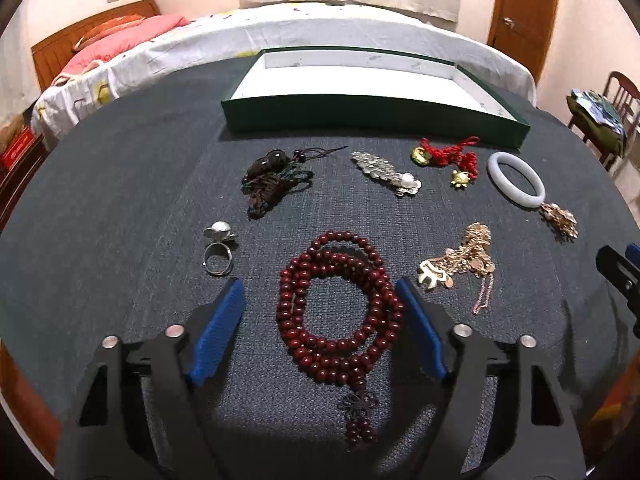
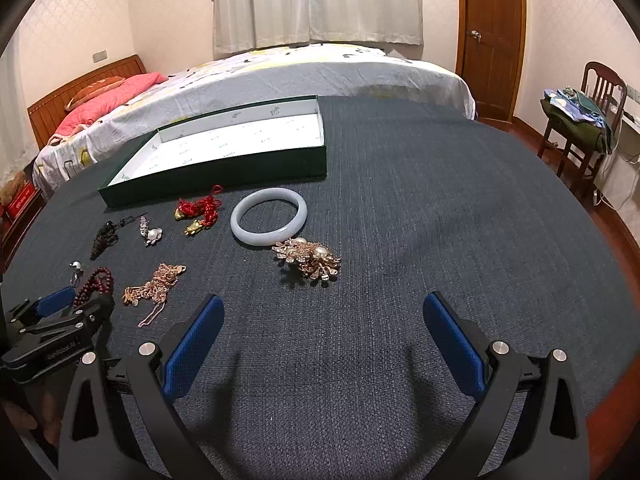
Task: Organize jewelry
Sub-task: 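Grasp the dark red bead bracelet with the left tool while the right tool grasps the gold flower brooch, then lift the bead bracelet with the left tool while the right tool carries the brooch toward the box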
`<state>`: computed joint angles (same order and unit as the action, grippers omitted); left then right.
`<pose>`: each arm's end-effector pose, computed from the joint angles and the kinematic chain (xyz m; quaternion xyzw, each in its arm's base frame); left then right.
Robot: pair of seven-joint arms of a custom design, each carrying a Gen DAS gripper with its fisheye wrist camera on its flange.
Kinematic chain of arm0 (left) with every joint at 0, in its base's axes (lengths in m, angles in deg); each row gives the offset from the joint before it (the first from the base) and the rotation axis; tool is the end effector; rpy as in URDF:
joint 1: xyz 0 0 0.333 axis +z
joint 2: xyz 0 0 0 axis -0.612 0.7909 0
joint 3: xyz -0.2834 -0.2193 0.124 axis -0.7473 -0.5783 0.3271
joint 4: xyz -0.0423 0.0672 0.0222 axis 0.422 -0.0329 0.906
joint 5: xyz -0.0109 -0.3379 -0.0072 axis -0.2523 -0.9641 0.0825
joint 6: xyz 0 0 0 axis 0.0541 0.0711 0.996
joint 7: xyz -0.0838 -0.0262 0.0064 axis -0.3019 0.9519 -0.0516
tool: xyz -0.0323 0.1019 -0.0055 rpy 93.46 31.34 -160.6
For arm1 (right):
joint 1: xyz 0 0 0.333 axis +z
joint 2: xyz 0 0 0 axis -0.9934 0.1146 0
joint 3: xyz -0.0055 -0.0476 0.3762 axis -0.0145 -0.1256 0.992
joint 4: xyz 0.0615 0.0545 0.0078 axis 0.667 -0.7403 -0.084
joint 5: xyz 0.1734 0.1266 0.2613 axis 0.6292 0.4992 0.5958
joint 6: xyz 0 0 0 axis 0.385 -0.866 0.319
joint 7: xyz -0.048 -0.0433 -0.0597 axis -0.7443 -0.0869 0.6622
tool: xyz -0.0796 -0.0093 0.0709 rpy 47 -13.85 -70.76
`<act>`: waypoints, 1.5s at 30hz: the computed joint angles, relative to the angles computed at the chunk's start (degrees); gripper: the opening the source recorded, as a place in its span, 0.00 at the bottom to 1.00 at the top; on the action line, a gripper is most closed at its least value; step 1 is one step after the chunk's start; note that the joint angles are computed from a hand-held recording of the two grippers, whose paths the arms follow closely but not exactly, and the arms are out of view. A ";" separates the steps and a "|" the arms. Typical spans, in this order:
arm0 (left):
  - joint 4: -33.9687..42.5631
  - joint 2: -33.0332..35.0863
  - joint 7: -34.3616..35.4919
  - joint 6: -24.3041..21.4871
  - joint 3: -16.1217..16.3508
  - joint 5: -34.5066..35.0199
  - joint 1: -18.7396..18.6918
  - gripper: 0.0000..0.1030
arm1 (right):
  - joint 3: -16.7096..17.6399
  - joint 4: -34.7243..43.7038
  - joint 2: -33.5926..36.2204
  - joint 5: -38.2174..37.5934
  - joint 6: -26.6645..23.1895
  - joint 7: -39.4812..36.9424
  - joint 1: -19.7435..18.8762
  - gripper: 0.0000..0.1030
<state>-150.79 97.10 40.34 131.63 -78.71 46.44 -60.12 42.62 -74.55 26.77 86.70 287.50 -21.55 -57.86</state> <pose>0.5326 -0.3281 0.3725 -0.6419 0.6933 -0.2444 0.2182 0.5082 0.1363 0.3844 -0.6072 0.6978 -0.2619 0.2752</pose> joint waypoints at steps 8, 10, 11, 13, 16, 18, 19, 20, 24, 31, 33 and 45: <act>-0.35 -0.25 -3.13 2.99 0.86 4.80 0.07 0.26 | -0.56 0.44 0.10 0.45 -0.63 -0.83 0.62 0.94; -0.49 -0.32 -3.46 3.49 0.80 5.22 0.44 0.21 | -0.70 0.60 0.16 0.64 -0.75 -1.05 0.81 0.94; -0.57 -0.34 -3.70 4.03 0.77 5.39 0.71 0.19 | -0.78 0.65 0.14 0.74 -0.89 -1.20 0.88 0.94; -0.77 -0.45 -4.36 4.60 0.82 5.75 0.91 0.17 | -1.03 0.82 0.20 1.11 -0.98 -1.63 1.27 0.94; -1.00 -0.92 -5.59 4.09 1.01 7.07 0.58 0.17 | -1.64 1.19 0.31 2.07 -1.10 -2.75 2.05 0.94; -1.19 -1.49 -7.07 3.80 1.09 8.66 0.39 0.17 | -2.19 1.74 0.48 2.90 -1.31 -3.79 2.60 0.94; -1.17 -1.93 -8.01 3.55 1.14 9.75 0.33 0.17 | -2.14 1.91 0.52 2.94 -1.40 -4.00 2.49 0.94; -1.21 -2.26 -8.84 3.38 1.03 10.66 0.41 0.17 | -2.09 2.19 0.60 2.79 -1.52 -4.22 2.32 0.94; -1.29 -3.31 -10.88 2.68 0.02 12.90 1.35 0.16 | -5.15 4.99 2.24 5.27 -1.78 -8.68 4.92 0.94; -1.57 -3.80 -12.16 2.43 -0.78 13.36 3.04 0.16 | -15.91 10.78 5.80 9.59 -9.84 -13.49 12.06 0.93; -1.67 -3.76 -12.06 2.45 -0.92 13.04 3.40 0.16 | -22.01 11.82 7.39 8.12 -13.31 -11.69 16.36 0.93; -1.87 -3.38 -10.87 2.95 -0.87 11.29 4.04 0.16 | -20.22 10.68 7.19 -0.82 -17.41 -4.71 13.03 0.67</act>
